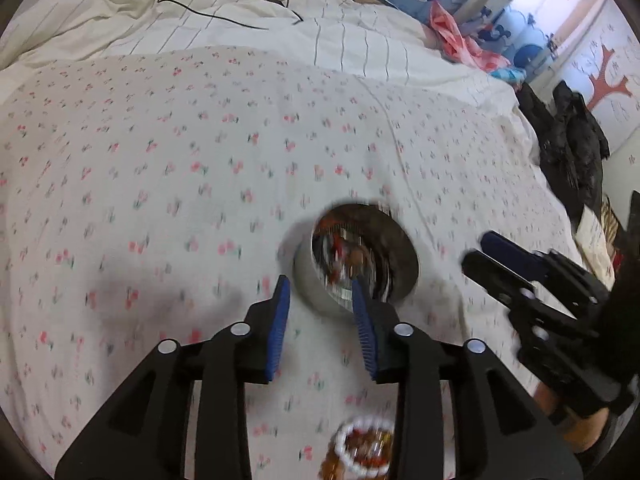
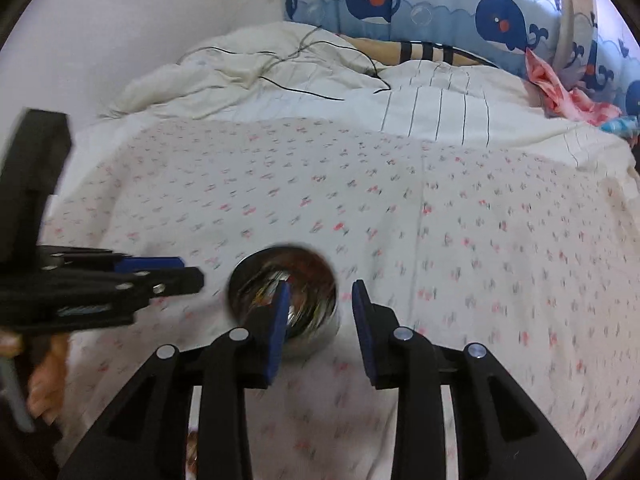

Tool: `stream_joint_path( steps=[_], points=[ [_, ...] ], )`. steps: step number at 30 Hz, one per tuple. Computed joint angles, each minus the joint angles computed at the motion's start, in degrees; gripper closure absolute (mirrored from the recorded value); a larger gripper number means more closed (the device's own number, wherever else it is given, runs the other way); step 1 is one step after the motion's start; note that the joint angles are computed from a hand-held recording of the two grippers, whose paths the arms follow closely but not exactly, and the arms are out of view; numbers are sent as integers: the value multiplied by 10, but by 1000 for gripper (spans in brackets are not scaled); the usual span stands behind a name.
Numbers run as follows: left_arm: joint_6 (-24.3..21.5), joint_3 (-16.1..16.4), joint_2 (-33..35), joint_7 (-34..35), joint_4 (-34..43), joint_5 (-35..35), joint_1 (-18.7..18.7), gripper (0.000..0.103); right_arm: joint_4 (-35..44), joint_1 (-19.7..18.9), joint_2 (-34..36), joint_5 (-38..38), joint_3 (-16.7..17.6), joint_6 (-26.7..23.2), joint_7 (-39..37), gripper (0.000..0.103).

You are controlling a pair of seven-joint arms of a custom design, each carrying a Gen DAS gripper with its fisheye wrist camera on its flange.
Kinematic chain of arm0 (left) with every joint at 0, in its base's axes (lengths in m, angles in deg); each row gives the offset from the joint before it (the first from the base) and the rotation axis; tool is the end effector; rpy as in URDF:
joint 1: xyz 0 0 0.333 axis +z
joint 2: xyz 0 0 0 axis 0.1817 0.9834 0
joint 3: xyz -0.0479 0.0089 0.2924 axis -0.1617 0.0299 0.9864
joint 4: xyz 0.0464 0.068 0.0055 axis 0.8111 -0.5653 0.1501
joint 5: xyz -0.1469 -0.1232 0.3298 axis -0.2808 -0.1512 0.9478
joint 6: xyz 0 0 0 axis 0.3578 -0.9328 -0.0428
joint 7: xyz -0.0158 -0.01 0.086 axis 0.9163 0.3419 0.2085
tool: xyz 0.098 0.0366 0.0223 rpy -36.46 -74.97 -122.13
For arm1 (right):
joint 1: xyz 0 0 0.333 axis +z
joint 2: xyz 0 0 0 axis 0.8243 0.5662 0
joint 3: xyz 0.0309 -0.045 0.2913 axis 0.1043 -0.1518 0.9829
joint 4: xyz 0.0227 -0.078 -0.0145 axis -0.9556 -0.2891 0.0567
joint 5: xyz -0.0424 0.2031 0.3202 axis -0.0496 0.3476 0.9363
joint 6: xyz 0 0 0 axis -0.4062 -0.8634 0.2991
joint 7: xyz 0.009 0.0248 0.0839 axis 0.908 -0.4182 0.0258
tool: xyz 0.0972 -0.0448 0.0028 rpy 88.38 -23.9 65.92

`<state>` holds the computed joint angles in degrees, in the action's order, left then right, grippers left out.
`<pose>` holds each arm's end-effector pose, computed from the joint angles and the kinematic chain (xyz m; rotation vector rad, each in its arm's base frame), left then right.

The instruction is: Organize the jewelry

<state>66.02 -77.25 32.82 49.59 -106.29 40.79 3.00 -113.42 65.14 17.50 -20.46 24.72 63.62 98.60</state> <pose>0.6619 -0.2073 0.4388 -2.2442 1.7628 -0.8070 0.6972 0.1835 0.4569 -2.1807 1.1052 -0.2827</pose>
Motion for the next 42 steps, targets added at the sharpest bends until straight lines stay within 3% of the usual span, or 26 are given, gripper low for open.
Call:
stream_joint_path(
  steps=[3, 7, 10, 13, 18, 19, 23, 28, 36, 42],
  points=[
    [10, -19, -39, 23, -78, -22, 6, 67, -109, -18, -69, 31, 8, 3, -55, 61],
    [21, -47, -66, 79, -148, -95, 20, 67, -190, -22, -107, 52, -8, -21, -66, 60],
    [36, -60, -70, 121, -164, -147, 27, 67, -192, -25, -104, 64, -15, -53, -58, 60],
    [35, -75, -61, 172, -158, -193, 34, 67, -195, -20, -107, 69, -16, -46, -63, 60],
    [27, -63, -56, 170, -155, -201, 19, 68, -183, -24, -96, 80, -20, -67, -55, 58],
    [29, -62, -56, 171, -155, -202, 18, 70, -177, -24, -91, 79, -21, -70, -53, 58],
    [22, -54, -53, 171, -149, -187, 10, 96, -178, -26, -91, 82, -21, -71, -46, 52],
    [33, -49, -65, 173, -154, -159, 1, 96, -179, -24, -91, 78, -21, -68, -43, 52],
    [139, -118, -104, 353, -201, -402, 73, 96, -173, -23, -85, 62, -21, -85, -44, 52],
    [193, -98, -117, 365, -216, -449, 56, 96, -196, -26, -104, 98, -3, -98, -131, 52]
  ],
)
